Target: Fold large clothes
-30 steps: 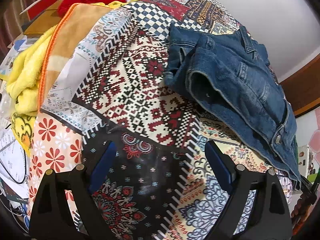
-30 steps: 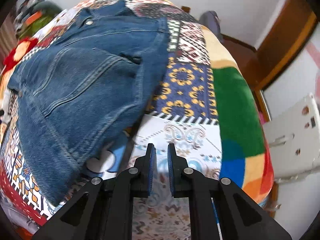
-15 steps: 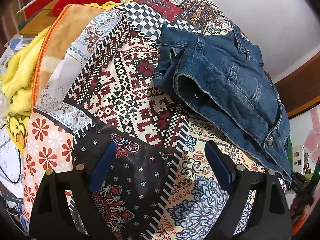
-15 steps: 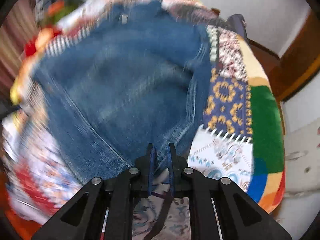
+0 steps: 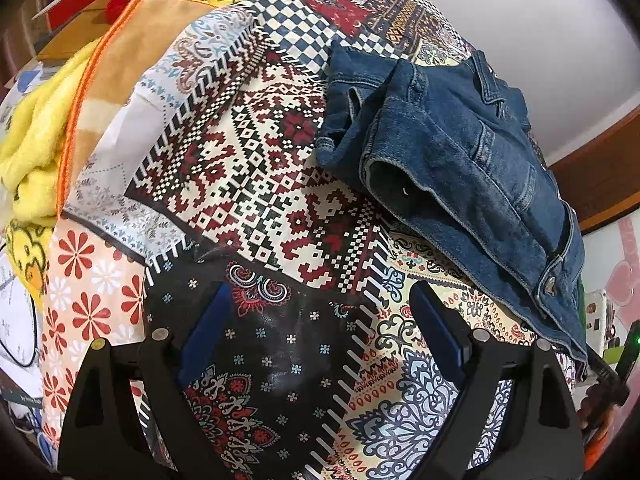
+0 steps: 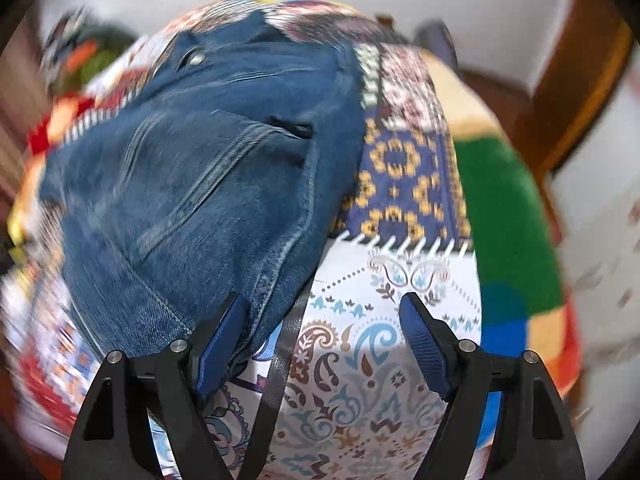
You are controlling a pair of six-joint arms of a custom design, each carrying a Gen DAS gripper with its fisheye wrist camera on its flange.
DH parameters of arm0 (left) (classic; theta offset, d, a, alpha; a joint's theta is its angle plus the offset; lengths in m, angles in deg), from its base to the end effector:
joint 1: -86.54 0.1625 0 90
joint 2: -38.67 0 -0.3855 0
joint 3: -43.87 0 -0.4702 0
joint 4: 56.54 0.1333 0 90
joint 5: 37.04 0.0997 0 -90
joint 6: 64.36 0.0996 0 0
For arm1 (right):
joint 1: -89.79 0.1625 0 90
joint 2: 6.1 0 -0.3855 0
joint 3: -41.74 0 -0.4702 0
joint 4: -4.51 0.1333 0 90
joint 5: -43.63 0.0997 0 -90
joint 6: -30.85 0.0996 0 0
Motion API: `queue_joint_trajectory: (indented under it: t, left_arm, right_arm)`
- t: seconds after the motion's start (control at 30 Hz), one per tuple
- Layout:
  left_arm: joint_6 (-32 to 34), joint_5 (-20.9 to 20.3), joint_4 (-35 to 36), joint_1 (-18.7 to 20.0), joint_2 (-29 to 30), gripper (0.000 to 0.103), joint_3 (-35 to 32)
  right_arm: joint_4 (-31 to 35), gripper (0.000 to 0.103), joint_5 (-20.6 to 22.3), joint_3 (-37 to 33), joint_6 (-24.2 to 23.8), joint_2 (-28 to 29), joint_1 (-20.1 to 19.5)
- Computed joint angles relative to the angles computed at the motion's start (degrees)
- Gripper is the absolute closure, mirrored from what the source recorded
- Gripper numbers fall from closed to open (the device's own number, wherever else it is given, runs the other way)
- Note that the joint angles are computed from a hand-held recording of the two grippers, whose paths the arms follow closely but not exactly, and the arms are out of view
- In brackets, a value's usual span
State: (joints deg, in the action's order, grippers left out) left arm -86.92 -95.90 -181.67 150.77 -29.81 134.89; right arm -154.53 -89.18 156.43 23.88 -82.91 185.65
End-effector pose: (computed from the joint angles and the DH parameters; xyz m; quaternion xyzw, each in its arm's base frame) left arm -0.1342 -0.7031 0.2794 -0.0026 0.9579 -0.2056 0.2002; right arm 0.1247 -0.5725 0.2382 0.0028 -0.9022 0.2466 0.3540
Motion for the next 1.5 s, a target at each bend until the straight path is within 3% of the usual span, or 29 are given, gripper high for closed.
queue_joint_trajectory:
  t: [0.13, 0.37, 0.6, 0.63, 0.7, 0.77, 0.8, 0.87, 1.0, 1.27, 1.37, 1.5]
  left_arm:
    - [3.0, 0.0, -0.8, -0.2, 1.5, 0.013, -2.0]
    - [7.7, -2.5, -1.4, 0.9, 7.0, 0.013, -9.4]
    - [11.2, -2.4, -0.1, 1.3, 12.5, 0.016, -16.2]
    - [11.8, -2.8, -0.2, 1.3, 13.0, 0.022, -16.6]
    - [12.8, -4.5, 0.6, 1.7, 13.7, 0.035, -17.6]
    - [12.6, -6.3, 1.6, 2.2, 14.5, 0.057, -18.8]
    - [12.3, -7.0, 2.2, 2.4, 14.9, 0.062, -19.4]
    - [12.7, -5.8, 1.9, 2.0, 15.1, 0.078, -19.3]
    - [14.8, -5.9, 1.2, 1.1, 14.2, 0.09, -19.0]
    - [18.8, -5.7, -2.8, -1.6, 13.6, 0.091, -20.8]
    - [19.6, -7.1, -3.2, -1.8, 16.0, 0.091, -25.0]
    - [20.3, -6.0, -1.4, -1.7, 21.6, 0.092, -33.1]
  right_arm:
    - [2.7, 0.026, 4.3, 0.5, 5.9, -2.9, -0.4]
    - [3.8, 0.027, 12.6, 0.4, 9.7, -2.6, -1.0]
    - [1.1, 0.07, 16.2, 0.3, 10.3, -1.3, -2.6]
    - [1.1, 0.073, 16.2, 0.0, 10.3, -1.0, -2.9]
    - [1.0, 0.088, 17.0, -0.7, 9.9, -0.4, -3.3]
    - [1.3, 0.094, 17.9, -1.4, 9.6, 0.0, -3.6]
    - [1.3, 0.096, 18.4, -1.8, 9.2, 0.3, -3.6]
    - [0.1, 0.097, 18.5, -2.6, 6.8, 1.2, -3.0]
    - [-2.8, 0.098, 19.6, -4.7, 2.0, 2.7, -1.6]
    - [-6.1, 0.098, 22.4, -15.6, -3.7, 8.7, -0.4]
    - [-5.7, 0.098, 22.2, -21.6, -5.5, 12.6, -0.5]
    - [-5.0, 0.098, 21.7, -31.0, -6.6, 18.5, -1.2]
